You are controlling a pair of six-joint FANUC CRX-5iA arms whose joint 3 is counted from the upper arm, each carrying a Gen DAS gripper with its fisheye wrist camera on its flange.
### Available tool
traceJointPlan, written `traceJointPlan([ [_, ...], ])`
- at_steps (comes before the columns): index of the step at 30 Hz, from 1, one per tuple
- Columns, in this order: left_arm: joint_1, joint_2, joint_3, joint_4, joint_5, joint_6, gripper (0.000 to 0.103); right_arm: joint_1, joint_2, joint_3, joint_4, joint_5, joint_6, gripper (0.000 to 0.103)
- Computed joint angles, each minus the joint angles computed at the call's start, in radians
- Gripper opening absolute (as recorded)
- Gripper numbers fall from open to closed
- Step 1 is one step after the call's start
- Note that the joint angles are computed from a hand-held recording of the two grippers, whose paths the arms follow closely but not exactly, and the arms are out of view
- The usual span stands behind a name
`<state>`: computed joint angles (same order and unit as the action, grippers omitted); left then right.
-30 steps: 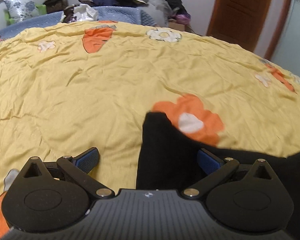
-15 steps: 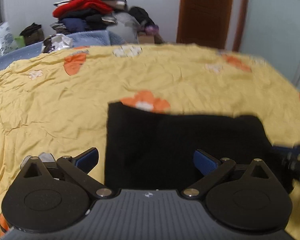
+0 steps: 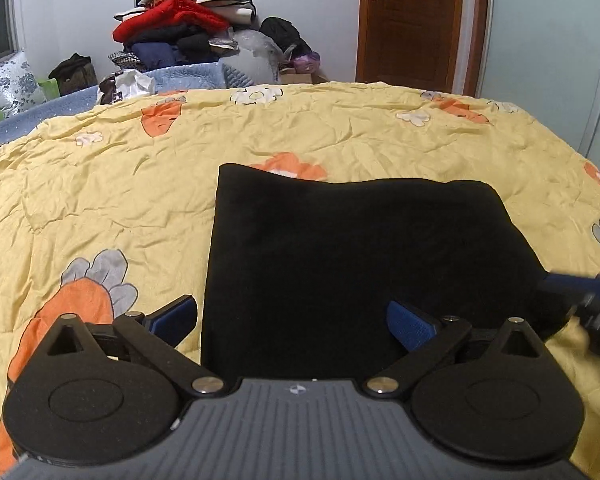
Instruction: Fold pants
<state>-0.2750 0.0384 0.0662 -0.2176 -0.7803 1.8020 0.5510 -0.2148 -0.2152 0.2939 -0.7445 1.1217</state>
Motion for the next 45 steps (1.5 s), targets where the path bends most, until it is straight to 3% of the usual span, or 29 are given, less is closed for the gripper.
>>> traceJointPlan([
  [3, -0.032, 0.042, 0.069, -0.069, -0.123, 0.056, 0.103, 0.020, 0.011, -0.034, 0.039, 0.012, -0.031, 0.023],
  [5, -0.034, -0.001, 0.024, -0.079, -0.093, 0.105, 0.103, 0.040, 0.000, -0.036, 0.076, -0.014, -0.093, 0.024],
  [7, -0.019, -0.039, -0.019, -0.047, -0.072, 0.117, 0.103, 0.062, -0.029, -0.048, 0.101, -0.022, -0.142, 0.035],
  [9, -0.007, -0.067, -0.052, -0.025, -0.069, 0.153, 0.103, 0.093, -0.067, -0.088, 0.169, -0.012, -0.244, 0.085],
  [10, 0.001, -0.083, -0.072, -0.007, -0.066, 0.166, 0.103, 0.109, -0.091, -0.121, 0.224, 0.005, -0.309, 0.091],
  [13, 0.023, -0.135, -0.137, 0.038, -0.058, 0.169, 0.103, 0.159, -0.144, -0.193, 0.348, 0.026, -0.432, 0.092],
  [16, -0.001, -0.176, -0.140, -0.064, -0.124, 0.201, 0.102, 0.209, -0.172, -0.227, 0.402, -0.004, -0.495, 0.094],
  [18, -0.025, -0.214, -0.149, -0.164, -0.146, 0.245, 0.102, 0.237, -0.190, -0.257, 0.436, -0.020, -0.549, 0.098],
  [20, -0.028, -0.240, -0.159, -0.198, -0.155, 0.270, 0.102, 0.258, -0.211, -0.288, 0.450, -0.021, -0.583, 0.098],
  [27, 0.042, -0.274, -0.283, 0.042, -0.020, 0.218, 0.103, 0.293, -0.226, -0.344, 0.488, -0.042, -0.652, 0.098],
  [29, 0.009, -0.261, -0.277, -0.003, -0.018, 0.242, 0.103, 0.302, -0.222, -0.353, 0.520, -0.065, -0.663, 0.098],
  [32, -0.075, -0.238, -0.242, -0.164, -0.050, 0.322, 0.103, 0.306, -0.231, -0.386, 0.573, -0.074, -0.699, 0.098],
  [36, -0.132, -0.224, -0.225, -0.268, -0.074, 0.359, 0.103, 0.300, -0.233, -0.391, 0.541, -0.084, -0.700, 0.098],
  [45, -0.145, -0.236, -0.241, -0.296, -0.060, 0.388, 0.103, 0.312, -0.238, -0.413, 0.553, -0.100, -0.710, 0.098],
])
